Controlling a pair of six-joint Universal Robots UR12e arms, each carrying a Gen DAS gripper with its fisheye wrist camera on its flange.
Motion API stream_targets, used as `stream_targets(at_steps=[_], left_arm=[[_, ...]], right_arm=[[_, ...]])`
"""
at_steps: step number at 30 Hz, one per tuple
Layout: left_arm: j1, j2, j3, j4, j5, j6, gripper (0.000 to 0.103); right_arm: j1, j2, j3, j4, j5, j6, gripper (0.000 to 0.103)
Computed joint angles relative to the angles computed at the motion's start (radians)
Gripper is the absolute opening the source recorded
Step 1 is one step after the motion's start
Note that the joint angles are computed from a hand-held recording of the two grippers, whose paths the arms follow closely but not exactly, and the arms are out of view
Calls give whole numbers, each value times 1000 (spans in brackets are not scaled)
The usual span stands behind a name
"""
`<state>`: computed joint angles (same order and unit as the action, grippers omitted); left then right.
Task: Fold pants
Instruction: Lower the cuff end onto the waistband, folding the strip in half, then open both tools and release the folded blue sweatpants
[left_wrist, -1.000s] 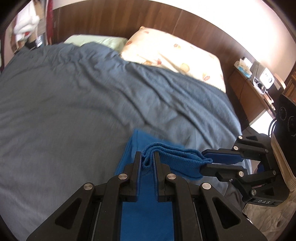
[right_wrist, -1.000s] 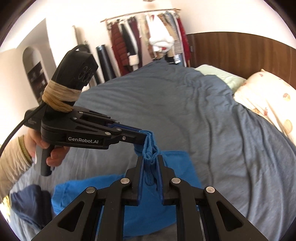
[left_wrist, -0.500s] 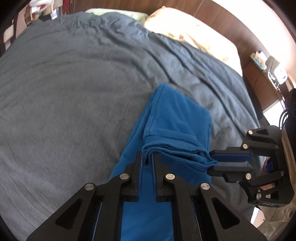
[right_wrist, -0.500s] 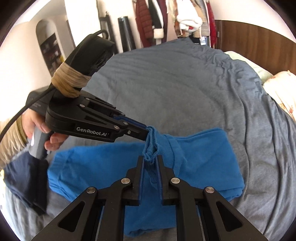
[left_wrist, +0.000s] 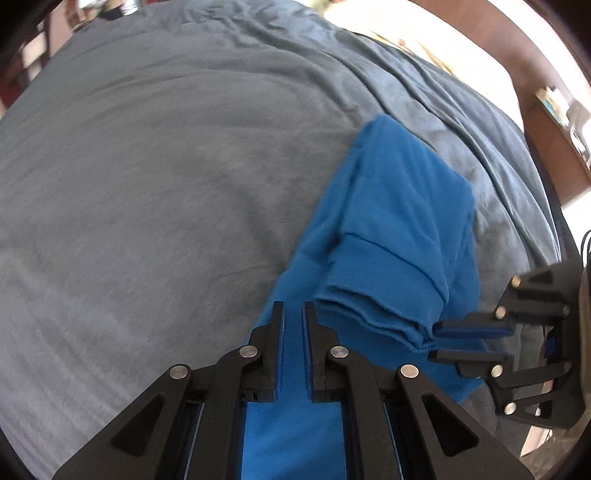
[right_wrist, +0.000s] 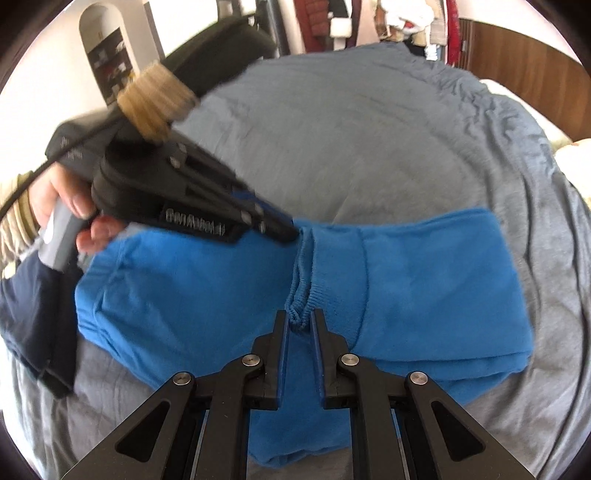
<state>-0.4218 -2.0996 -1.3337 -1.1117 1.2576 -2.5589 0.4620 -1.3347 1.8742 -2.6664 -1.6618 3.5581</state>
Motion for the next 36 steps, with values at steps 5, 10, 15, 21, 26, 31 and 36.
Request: stream_targets(at_steps=[5,10,15,21,26,31,36], left_arm=[[4,26,-21,0,-57,7,10],[-14,27,-22,-29,-99,42,11],[-43,11,-23,-27,-9,42,12],[-53,29,-17,-24,65,-9,21],[-67,26,38,15,23,-15,35],[-100,-34,141,29,8,9,42],[-132,-112,245,8,23,-12,42]], right_arm=[[-7,6,4,7,41,19,13],[-25,13,11,-1,125,25,13],[-25,-12,38,-22,167,41,15],[-37,-86,85,-12,79,155,31],[-75,-163,143,-49,-27,346,45],[-93,-205,181,-69,-154,494,52],[-132,-216,204,-47,-146,548,54]])
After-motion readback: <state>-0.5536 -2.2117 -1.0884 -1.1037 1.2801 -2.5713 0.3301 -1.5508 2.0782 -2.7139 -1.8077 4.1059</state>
